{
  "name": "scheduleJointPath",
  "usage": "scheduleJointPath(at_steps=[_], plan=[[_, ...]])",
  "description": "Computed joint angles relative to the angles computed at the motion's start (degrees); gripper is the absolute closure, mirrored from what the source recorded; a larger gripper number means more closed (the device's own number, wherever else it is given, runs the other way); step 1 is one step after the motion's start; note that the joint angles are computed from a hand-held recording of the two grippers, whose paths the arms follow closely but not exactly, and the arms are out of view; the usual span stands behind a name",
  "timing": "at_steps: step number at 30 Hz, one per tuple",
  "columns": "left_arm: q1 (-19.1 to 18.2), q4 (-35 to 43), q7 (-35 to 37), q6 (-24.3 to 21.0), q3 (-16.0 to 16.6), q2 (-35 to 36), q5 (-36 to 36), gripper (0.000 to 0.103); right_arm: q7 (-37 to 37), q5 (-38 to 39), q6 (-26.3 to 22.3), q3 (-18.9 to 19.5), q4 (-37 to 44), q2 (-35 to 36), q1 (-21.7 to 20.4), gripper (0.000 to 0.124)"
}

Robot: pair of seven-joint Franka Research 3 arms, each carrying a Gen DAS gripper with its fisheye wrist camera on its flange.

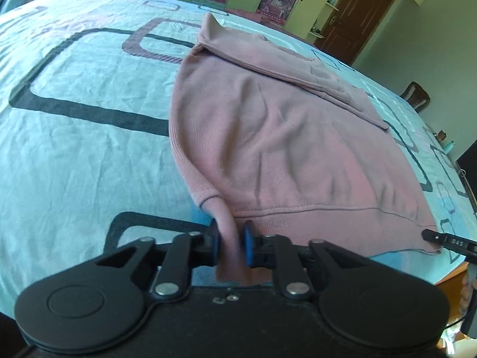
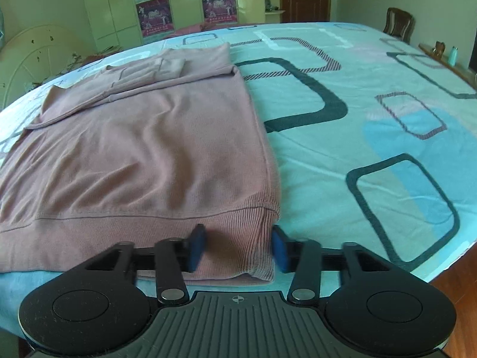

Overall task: Fold small clothes
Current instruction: 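Grasp the sweatshirt hem with both tools together, then lift the hem with both tools and fold it toward the collar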

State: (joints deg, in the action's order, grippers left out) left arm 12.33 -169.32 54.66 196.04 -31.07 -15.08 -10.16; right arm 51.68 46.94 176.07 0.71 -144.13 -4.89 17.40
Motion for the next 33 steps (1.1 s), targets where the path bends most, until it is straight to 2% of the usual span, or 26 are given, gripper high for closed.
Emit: scheduleJointPath(at_steps=[2,3,5,9,12,14,17,21,25,27,30,33], plan=[[-0.03,0.43,0.95,0.13,0.43,0.42,0.76,0.097,1.8,-2.12,-1.15,0.24,0.46,0.26,-0.61,0.089],[-0.78,0.42,0.85,0.8,1.53,0.73,1.21,0.098,2.21,-2.32,-1.95,0.18,0.62,0.11,-0.77,0.102],[-2.44,0.36,0.53,2.6,3.87,1.25,1.43,0.099,0.43,-0.35,-4.47,-0.46,1.5,-0.17,-0.59,0.113],[-2.83,1.44,4.26,5.05,4.14,1.11,-1.49,0.099,-0.33,-0.18,-5.23,-0.24,2.51,-0.57,-0.88,0.113],[-1.09,3.6,9.62,7.03,1.92,1.33,-6.2,0.099,-4.01,4.51,-5.97,-0.7,4.9,-0.43,-0.24,0.113],[-0.9,5.74,12.24,8.85,2.48,2.41,-7.9,0.099,-7.4,8.6,-6.42,-0.86,7.25,0.18,0.06,0.113],[0.56,9.96,18.33,11.12,1.94,5.61,-11.85,0.099,-11.19,13.46,-7.01,-0.31,12.6,2.86,-0.41,0.113],[0.79,17.31,25.82,12.81,3.52,11.69,-16.61,0.099,-12.59,15.75,-7.34,1.55,22.23,9.37,-2.37,0.113],[-1.13,26.08,33.21,13.39,6.6,18.62,-21.11,0.099,-9.51,13.18,-6.99,3.95,33.53,18.11,-4.57,0.113],[-2.64,30.83,35.32,13.27,8.79,22.18,-22.42,0.099,-5.05,9.37,-7.51,4.22,40.1,23.32,-4.79,0.113],[-5.63,38.72,38.66,12.11,12.88,27.69,-24.78,0.099,2.76,3.31,-9.71,3.68,50.33,31.03,-4.55,0.114],[-10.94,46.84,43.6,9.8,18.76,32.82,-29.46,0.099,11.15,-3.81,-12.99,1.83,62.35,39.76,-3.56,0.114]])
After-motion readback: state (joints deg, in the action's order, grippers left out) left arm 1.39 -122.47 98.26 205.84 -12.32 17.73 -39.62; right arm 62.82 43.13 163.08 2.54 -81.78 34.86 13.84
